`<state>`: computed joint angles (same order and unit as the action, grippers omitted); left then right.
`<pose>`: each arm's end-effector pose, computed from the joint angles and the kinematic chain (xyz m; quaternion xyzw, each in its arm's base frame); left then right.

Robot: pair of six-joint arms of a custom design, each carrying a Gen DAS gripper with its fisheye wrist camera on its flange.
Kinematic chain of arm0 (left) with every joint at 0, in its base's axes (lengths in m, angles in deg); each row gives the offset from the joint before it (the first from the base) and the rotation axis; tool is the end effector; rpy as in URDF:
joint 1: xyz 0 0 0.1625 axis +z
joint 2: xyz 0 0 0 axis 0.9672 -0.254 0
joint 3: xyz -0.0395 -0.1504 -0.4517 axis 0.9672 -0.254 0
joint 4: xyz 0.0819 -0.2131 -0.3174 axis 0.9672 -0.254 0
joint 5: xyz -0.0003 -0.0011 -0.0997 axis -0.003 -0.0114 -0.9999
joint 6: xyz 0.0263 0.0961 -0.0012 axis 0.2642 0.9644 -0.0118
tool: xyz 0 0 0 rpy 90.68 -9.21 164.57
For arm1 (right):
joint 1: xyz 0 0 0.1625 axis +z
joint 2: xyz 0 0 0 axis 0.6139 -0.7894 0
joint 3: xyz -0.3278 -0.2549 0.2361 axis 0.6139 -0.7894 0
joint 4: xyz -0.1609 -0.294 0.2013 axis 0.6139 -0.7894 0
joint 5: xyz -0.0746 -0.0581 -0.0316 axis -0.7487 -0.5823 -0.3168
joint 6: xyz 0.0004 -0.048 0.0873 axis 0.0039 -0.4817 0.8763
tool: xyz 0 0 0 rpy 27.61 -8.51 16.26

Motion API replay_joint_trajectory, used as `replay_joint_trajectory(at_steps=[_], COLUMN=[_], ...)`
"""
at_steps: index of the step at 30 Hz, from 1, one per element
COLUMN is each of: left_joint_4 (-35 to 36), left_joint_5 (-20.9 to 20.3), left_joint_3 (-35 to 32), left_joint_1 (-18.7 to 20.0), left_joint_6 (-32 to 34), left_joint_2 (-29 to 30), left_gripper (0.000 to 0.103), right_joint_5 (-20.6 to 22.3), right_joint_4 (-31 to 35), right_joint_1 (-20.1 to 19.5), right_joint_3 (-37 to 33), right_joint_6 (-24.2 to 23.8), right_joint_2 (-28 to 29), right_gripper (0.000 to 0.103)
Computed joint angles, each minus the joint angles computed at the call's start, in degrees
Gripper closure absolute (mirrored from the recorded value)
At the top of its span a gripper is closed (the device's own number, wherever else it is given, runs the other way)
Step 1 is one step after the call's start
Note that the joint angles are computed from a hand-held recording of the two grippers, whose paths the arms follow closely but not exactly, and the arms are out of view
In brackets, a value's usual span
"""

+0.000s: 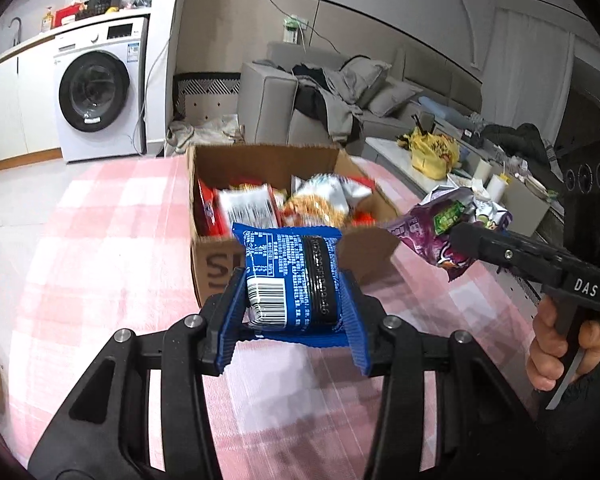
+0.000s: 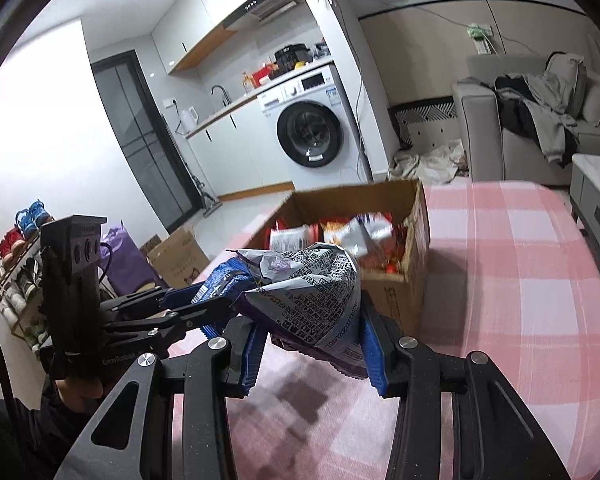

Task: Organize snacks
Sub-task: 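Carry the blue pack over the box with the left tool while the right carries the silver bag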

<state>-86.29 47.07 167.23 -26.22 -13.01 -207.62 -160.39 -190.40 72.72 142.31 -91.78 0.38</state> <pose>0.0780 -0.2260 0.3761 0.1533 0.8626 -0.4165 0.2426 0.2713 -0.3572 0.0112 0.3690 -0.8942 0.2511 0.0341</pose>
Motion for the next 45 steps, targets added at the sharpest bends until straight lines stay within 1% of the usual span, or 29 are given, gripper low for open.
replay_joint_trajectory(at_steps=[1,2,3,5,10,12,14,17,18,20,21,24,27,32,36,39,45], left_joint_4=[0.40,-1.55,-1.10,-3.15,-10.43,-14.94,-17.97,-22.47,-24.49,-25.78,-28.05,-32.37,-34.99,-39.55,-42.93,-45.82,-49.30], left_joint_5=[0.22,-0.10,-0.01,0.08,-0.88,-1.61,-3.06,-2.98,-3.31,-4.02,-4.52,-4.43,-5.65,-7.06,-8.47,-8.93,-10.77], left_joint_3=[-0.65,-1.12,-1.88,-2.66,-4.01,-4.33,-5.27,-5.79,-6.05,-6.79,-6.75,-6.96,-8.26,-10.17,-11.41,-11.61,-14.02], left_joint_1=[-0.18,0.44,0.27,0.89,3.18,4.59,6.55,7.59,8.29,9.31,10.02,10.97,12.83,15.57,18.22,19.65,23.11], left_joint_6=[0.03,1.20,1.35,2.79,5.67,7.52,9.33,11.52,12.27,13.01,13.64,15.82,17.16,19.45,21.26,22.26,24.21], left_joint_2=[-0.11,0.91,0.70,2.01,7.56,10.93,13.81,17.53,19.32,20.75,22.64,25.92,29.19,34.27,37.76,40.20,44.89], left_gripper=[0.061,0.061,0.061,0.061,0.061,0.061,0.061,0.061,0.061,0.061,0.061,0.061,0.061,0.061,0.061,0.061,0.061], right_joint_5=[0.19,0.18,0.19,0.28,0.40,0.25,0.23,0.00,0.06,0.33,0.36,0.39,-0.54,-0.34,-1.07,-1.40,-2.20], right_joint_4=[0.33,0.69,0.78,1.53,3.34,3.83,4.27,4.74,5.02,5.80,6.07,6.15,6.70,7.44,8.15,9.49,12.59], right_joint_1=[0.39,0.68,0.96,1.57,2.46,2.77,2.84,2.96,2.95,2.92,2.83,2.71,2.71,1.95,1.51,1.20,0.87], right_joint_3=[-0.47,-0.85,-1.26,-2.25,-4.55,-5.47,-6.24,-7.52,-7.94,-8.77,-9.25,-10.55,-11.99,-13.56,-14.97,-16.29,-19.31], right_joint_6=[0.45,0.71,0.97,1.73,3.43,4.11,4.51,4.77,5.07,5.69,5.72,5.64,5.67,5.86,6.37,6.74,7.12], right_joint_2=[-0.32,-0.55,-0.67,-1.03,-1.51,-1.42,-1.27,-0.94,-0.86,-0.79,-0.68,-0.08,0.54,1.04,1.40,1.81,3.39], right_gripper=[0.060,0.060,0.060,0.060,0.060,0.060,0.060,0.060,0.060,0.060,0.060,0.060,0.060,0.060,0.060,0.060,0.060])
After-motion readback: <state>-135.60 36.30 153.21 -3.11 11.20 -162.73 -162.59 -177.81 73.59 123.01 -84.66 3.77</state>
